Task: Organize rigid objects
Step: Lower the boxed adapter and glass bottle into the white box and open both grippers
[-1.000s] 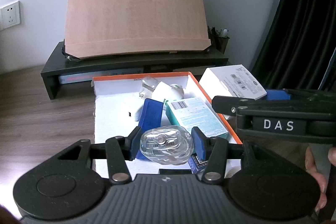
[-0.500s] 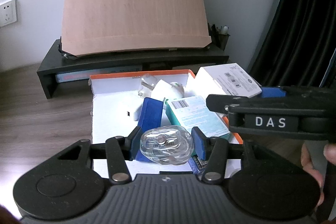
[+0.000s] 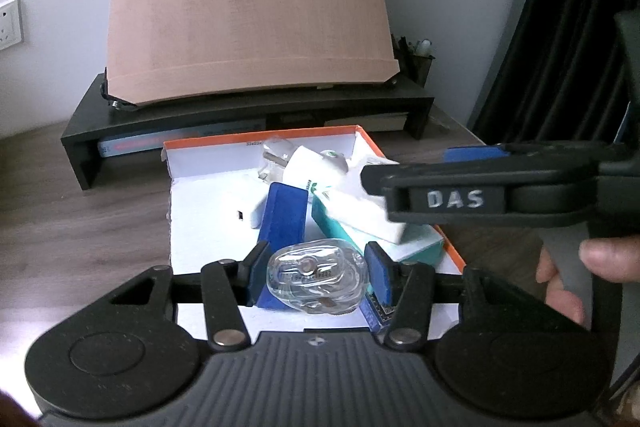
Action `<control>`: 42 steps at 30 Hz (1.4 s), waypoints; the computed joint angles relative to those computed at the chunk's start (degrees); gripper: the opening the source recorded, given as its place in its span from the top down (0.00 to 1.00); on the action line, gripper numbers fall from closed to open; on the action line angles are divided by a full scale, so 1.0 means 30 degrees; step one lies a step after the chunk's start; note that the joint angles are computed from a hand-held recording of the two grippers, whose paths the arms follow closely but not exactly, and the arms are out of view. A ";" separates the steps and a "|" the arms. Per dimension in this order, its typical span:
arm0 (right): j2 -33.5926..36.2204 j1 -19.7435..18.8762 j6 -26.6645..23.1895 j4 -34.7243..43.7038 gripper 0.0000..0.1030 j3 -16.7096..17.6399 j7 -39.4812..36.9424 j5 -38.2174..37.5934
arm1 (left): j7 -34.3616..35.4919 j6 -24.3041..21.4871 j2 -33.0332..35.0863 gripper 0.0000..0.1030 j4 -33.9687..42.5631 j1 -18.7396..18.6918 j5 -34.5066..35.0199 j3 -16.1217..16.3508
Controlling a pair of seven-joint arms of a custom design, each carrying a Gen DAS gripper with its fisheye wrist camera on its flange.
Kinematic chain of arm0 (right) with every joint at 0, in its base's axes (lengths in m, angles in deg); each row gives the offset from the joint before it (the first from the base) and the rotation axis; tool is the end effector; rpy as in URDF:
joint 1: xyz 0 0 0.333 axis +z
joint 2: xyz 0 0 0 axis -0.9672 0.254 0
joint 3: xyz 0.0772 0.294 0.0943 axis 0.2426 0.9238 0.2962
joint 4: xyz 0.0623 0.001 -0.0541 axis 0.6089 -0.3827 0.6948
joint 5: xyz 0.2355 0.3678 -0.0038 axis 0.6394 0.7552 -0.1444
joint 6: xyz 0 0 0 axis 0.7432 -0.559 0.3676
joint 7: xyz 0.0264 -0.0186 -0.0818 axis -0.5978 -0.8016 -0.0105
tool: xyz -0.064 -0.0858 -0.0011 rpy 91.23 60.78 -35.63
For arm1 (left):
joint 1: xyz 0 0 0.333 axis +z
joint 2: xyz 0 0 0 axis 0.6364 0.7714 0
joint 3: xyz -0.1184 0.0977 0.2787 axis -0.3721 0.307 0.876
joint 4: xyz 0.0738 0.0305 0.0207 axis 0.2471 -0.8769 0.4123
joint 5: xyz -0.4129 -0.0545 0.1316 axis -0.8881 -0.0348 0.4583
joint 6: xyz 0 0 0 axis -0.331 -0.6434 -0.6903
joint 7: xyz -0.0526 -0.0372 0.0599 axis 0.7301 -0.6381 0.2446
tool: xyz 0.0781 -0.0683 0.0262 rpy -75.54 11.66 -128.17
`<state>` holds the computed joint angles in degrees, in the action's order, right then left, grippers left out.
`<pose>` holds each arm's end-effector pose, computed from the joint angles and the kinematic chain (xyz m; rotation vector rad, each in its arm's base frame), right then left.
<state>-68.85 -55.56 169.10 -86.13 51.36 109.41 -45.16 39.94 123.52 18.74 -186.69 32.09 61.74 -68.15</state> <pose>0.5644 0.2911 0.4601 -1.8629 1.3216 -0.5781 0.5169 -0.1300 0.4250 -1.6520 1.8631 -0.9538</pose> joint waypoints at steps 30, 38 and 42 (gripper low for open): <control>-0.5476 -0.6574 0.3170 -0.5274 0.07 0.4777 0.3743 -0.1301 | -1.0509 -0.0882 -0.3184 0.00 -0.0733 0.9204 0.8848 -0.8737; -0.7927 -0.3426 0.1442 -0.7364 0.05 0.1982 0.2527 -0.0150 | -1.2831 -0.3795 -0.6003 0.00 -0.2002 0.7392 0.8880 -0.7849; -0.8960 -0.0743 0.0020 -0.8343 0.04 -0.0164 0.1133 0.0833 | -1.4342 -0.5720 -0.7055 0.00 -0.2445 0.6655 0.9183 -0.7413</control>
<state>-95.73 -57.79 169.17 -111.16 50.86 112.81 -42.66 -3.08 106.35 -2.43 -194.02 52.06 89.29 -90.39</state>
